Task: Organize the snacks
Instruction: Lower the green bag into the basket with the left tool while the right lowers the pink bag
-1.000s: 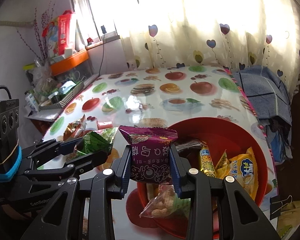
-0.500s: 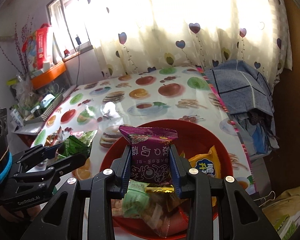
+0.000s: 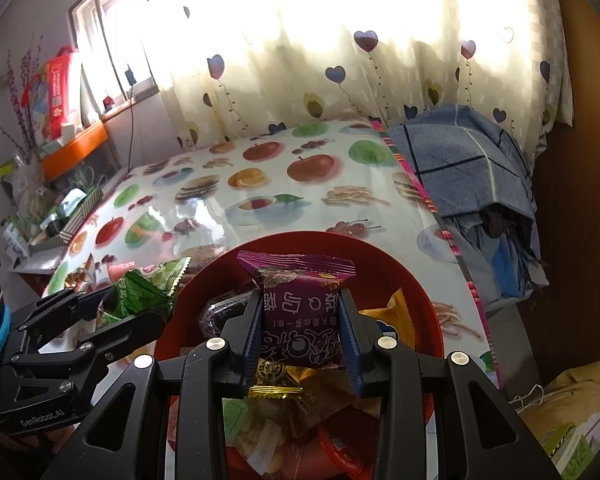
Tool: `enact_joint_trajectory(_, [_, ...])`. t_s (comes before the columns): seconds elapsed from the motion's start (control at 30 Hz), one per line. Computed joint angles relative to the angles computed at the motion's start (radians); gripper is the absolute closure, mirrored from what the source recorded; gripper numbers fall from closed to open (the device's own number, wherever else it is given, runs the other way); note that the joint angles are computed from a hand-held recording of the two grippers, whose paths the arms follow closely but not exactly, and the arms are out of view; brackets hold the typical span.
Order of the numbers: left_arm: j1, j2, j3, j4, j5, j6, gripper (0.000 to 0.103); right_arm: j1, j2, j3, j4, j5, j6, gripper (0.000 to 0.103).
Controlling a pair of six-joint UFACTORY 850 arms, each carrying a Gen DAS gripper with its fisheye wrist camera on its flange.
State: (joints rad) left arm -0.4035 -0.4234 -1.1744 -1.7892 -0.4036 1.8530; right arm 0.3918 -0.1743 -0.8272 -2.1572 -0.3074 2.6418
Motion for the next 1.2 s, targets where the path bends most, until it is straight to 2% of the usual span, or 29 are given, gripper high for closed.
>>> enact_joint_trajectory(0.07, [-0.002,-0.010,-0.010,0.015,-0.002,-0.014,0.051,-0.008,-0.007,-0.005,-0.036,0.006,0.032,0.070])
enact_joint_trajectory(0.5, [-0.009,-0.062,-0.064,0.080,-0.008,-0.088,0.051,-0.027,-0.079,-0.081,0.029,0.039,-0.077,0.070])
enact_joint_trajectory(0.6, [-0.012,-0.069,-0.072,0.090,-0.006,-0.097,0.051,-0.036,-0.082,-0.081,-0.047,0.046,0.008,0.069])
enact_joint_trajectory(0.8, [-0.016,-0.081,-0.085,0.114,-0.005,-0.120,0.050,-0.033,-0.057,-0.056,-0.062,0.015,0.032,0.069])
enact_joint_trajectory(0.97, [-0.024,-0.088,-0.094,0.126,-0.005,-0.131,0.050,-0.035,-0.017,-0.012,-0.169,-0.014,0.158,0.069])
enact_joint_trajectory(1.2, [-0.038,-0.105,-0.118,0.162,0.000,-0.149,0.050,-0.041,-0.001,0.011,-0.188,-0.011,0.191,0.069])
